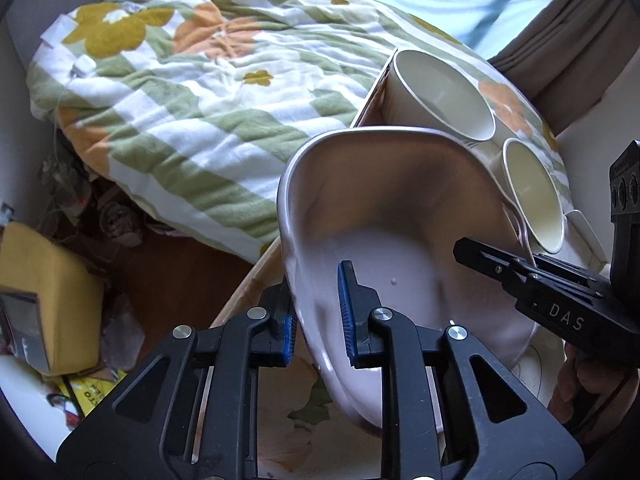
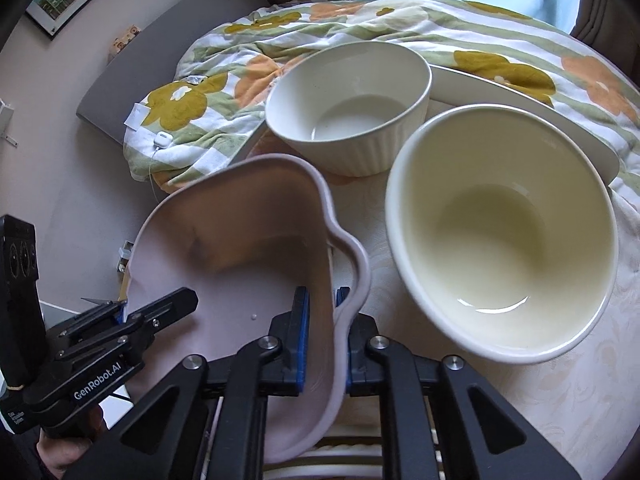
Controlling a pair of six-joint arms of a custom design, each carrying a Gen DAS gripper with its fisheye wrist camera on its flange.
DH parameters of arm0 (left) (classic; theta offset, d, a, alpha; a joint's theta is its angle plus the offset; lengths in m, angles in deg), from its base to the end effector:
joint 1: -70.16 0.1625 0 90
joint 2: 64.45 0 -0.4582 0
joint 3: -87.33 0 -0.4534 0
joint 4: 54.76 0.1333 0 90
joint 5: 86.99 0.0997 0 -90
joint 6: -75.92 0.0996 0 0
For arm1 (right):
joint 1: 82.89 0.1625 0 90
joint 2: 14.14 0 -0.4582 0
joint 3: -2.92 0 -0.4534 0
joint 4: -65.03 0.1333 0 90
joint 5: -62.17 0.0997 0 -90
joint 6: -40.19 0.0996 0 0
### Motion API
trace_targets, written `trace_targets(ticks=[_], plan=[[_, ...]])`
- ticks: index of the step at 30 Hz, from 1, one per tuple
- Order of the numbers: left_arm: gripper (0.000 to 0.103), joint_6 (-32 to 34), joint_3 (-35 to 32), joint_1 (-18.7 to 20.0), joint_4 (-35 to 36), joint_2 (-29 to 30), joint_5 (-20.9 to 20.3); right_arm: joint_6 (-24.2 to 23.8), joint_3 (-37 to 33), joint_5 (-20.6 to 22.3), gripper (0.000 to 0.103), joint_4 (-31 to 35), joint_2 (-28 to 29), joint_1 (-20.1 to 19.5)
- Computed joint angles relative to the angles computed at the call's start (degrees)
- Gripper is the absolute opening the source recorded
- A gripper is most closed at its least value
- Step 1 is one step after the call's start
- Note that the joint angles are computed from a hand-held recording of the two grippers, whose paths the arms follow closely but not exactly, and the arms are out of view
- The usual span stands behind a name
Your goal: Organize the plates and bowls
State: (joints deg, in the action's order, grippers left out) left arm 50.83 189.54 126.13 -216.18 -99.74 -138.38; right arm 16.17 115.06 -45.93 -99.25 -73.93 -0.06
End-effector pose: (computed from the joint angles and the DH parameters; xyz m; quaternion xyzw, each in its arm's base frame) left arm -0.2058 -0.6541 -0.0597 0.0606 0.9412 -0.1952 0.2691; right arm 0.0223 -0.6432 0.1489 0.1125 -0.9634 0.1394 0.1992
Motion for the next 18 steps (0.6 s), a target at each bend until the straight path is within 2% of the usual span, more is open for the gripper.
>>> trace_targets(ticks=[5,10,14,18], plan=[[0.016,1.69,1.04,-2.63,-0.95,-1.68,2.19,-1.32,3.14,1.24,0.012,-2.59,-3.35,0.87],[0.016,3.86,2.57,-7.79,-2.34,-3.17,4.8,-2.48,7.79,2.98,0.012,-5.55,-9.59,1.35],[0.016,3.19,3.42,-12.11,-2.44,-3.45,5.05,-2.68,12.84,4.3,0.012,-6.83,-17.65,0.45],[0.016,1.51,3.67,-16.75,-1.49,-2.75,3.53,-2.75,18.07,4.88,0.012,-8.19,-26.32,-1.03]])
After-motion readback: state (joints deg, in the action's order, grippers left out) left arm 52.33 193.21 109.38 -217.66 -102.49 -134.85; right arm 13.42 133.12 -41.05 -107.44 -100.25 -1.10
